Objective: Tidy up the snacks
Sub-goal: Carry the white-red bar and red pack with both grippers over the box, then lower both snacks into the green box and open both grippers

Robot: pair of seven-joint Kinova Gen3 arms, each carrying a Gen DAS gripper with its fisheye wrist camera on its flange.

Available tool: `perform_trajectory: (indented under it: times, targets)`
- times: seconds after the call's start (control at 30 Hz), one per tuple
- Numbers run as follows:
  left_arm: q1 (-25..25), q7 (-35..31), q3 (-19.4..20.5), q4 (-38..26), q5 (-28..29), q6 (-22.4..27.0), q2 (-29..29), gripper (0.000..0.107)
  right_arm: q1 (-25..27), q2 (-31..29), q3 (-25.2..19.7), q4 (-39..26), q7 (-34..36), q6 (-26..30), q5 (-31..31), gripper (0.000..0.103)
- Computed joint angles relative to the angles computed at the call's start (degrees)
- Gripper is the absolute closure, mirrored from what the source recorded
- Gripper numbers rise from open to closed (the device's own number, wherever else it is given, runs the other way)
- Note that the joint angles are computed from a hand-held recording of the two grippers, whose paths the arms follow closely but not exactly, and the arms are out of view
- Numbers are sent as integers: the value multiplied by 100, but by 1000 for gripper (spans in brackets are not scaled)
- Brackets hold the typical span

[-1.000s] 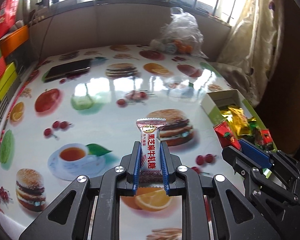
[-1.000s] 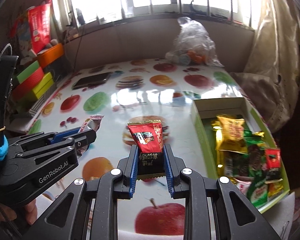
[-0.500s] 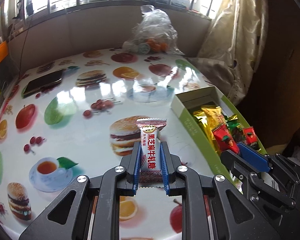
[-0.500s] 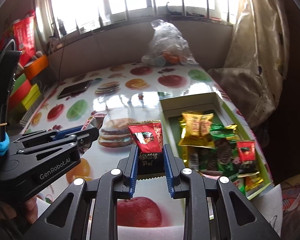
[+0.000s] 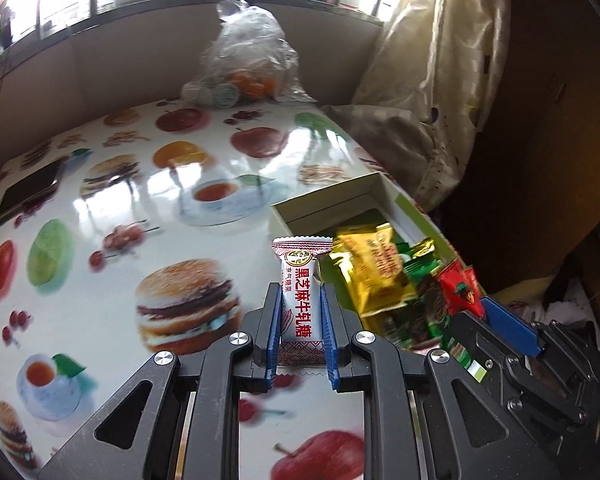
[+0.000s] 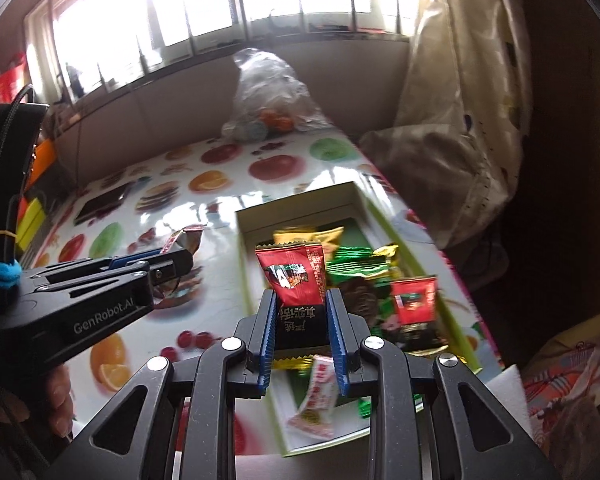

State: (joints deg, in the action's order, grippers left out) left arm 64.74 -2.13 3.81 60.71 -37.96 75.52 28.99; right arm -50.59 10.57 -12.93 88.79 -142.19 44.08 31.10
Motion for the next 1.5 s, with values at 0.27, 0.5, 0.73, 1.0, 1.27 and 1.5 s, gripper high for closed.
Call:
perform_trajectory:
  times: [0.27,0.5,0.73,1.0,1.27,1.5]
  targets:
    - [-271,-468,-55,-379,254,-264,266,88,163,3,90,57,-57,48,14,80]
    - [-429,-712,-161,-546,509,-404,437,88,307,64,142,111,-34,69,-67,80]
    - [-542,-884,-238,-633,735,-489,577,88,389,159,190,121,67,109,-116,79]
    - [-598,-1036,-301,-784,865,-432,724,88,432,265,233,134,264,-32,-234,79]
    - [-599,-1172,-355,-939,925,-342,820,88,446,370,288,71,534,-183,-441,79]
    - [-546,-1178,-408,-963,904,-320,861,86,443,374,330,105,655,-320,-544,76]
